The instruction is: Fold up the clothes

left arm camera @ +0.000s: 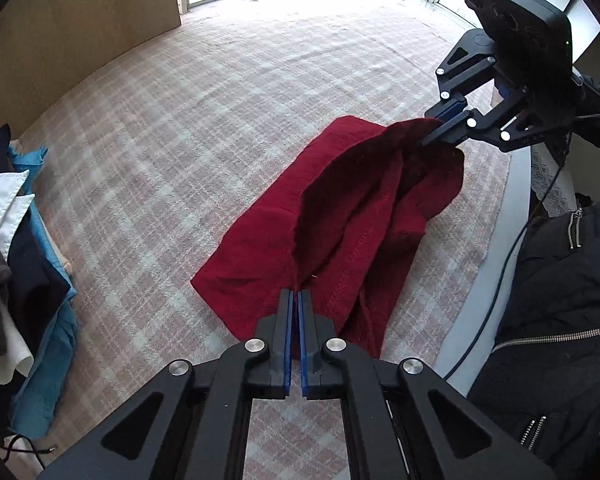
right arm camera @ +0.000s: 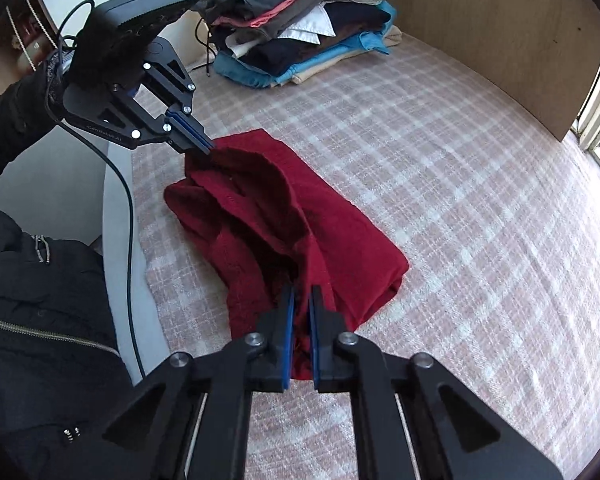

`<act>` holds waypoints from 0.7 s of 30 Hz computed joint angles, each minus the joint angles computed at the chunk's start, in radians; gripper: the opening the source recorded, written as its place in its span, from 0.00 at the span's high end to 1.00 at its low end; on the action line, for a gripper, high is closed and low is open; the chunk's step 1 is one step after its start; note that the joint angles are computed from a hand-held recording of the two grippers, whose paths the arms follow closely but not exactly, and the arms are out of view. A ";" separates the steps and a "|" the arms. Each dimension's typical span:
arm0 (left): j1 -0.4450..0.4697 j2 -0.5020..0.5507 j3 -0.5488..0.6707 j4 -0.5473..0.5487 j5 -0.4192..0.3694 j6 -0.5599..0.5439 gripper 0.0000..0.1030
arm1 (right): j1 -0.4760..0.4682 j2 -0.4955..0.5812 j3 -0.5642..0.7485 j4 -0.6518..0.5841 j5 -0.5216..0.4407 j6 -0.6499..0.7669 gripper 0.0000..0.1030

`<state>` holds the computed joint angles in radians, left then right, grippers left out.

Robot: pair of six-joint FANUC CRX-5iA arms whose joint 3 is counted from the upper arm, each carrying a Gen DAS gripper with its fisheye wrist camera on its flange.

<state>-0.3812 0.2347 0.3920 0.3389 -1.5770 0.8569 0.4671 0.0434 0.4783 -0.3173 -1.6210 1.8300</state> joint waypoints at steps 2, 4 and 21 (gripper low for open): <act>0.004 -0.023 -0.029 0.004 -0.032 -0.032 0.98 | 0.012 -0.004 -0.010 0.002 -0.037 0.046 0.93; -0.005 -0.048 -0.056 -0.037 -0.047 -0.055 0.98 | 0.040 -0.008 -0.037 0.041 -0.057 0.066 0.93; 0.090 0.010 -0.092 0.050 0.015 0.081 0.87 | 0.035 0.095 0.070 -0.012 0.019 -0.096 0.75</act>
